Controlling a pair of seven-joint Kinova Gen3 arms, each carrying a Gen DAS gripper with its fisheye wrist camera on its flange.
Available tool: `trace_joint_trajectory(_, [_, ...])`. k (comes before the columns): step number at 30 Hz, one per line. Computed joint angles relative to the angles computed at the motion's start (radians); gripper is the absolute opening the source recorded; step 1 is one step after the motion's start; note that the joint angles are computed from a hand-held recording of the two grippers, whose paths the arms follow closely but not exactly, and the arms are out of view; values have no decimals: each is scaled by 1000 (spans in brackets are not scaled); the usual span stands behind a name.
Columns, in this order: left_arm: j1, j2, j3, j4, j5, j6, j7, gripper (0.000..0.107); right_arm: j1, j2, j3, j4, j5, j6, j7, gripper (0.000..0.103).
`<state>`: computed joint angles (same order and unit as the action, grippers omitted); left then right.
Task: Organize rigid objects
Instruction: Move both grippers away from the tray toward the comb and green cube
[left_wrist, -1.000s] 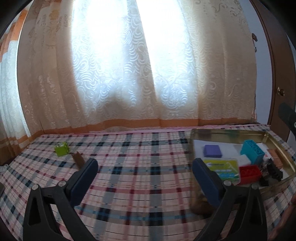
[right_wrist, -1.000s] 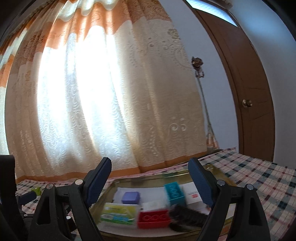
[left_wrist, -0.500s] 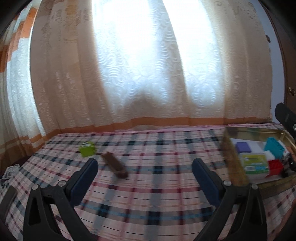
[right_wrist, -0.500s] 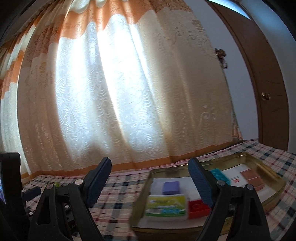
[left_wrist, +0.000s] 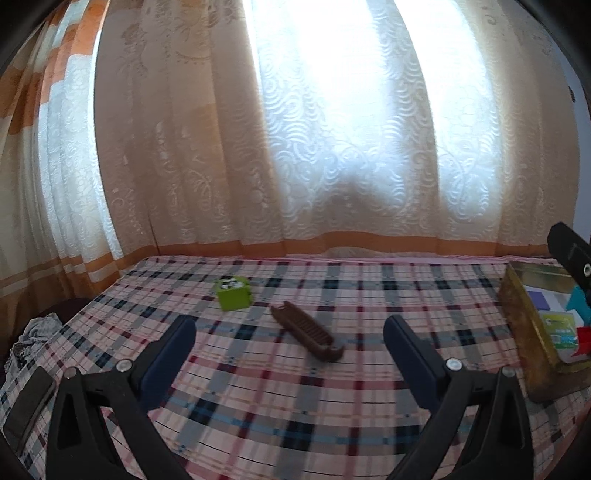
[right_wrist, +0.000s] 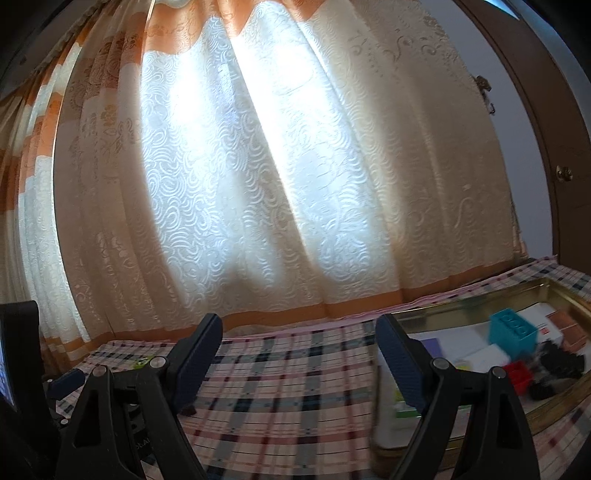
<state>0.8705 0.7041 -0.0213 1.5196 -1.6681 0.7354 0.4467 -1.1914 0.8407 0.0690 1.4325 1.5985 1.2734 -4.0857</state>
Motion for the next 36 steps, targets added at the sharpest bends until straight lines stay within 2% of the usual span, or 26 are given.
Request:
trace_joint_trajectory(3, [-30,-5,2,-2,29,-25,-19,103,-4,16,33,-44,-15,-59,34,87])
trace_joint_trajectory(7, [-49,-4,-19,-12,71,-35,-41,103,-73,46,201,-95,-110,-206,67,87])
trace_joint_trajectory(14, [-78,2,-56,-24,111,-58,-72,103,-74,98,293,-210,-223,-336,152,87])
trace_joint_trajectory(16, [-90,3,-64,-30,131,-67,-90,103,-60,108,290,-237,-234,-360,169,87])
trace_joint_trajectory(19, [-109,8,-78,-48,175,-83,-131,103,11,105,180,-277,-183,-349,201,87])
trace_joint_trajectory(21, [-116,14,-91,-64,212,-86,-160,103,35,113,158,-307,-188,-365,230,87])
trace_joint_trajectory(27, [-134,24,-138,-94,307,-144,-226,103,13,170,311,-423,-411,-497,391,87])
trace_joint_trajectory(29, [-134,32,-155,-107,340,-151,-251,103,45,182,282,-479,-453,-509,471,87])
trace_joint_trajectory(34, [-188,49,-136,-167,495,-168,-403,103,197,198,55,-606,-468,-547,675,87])
trace_joint_trajectory(36, [-212,59,-119,-199,562,-161,-472,103,256,219,-38,-665,-486,-560,756,82])
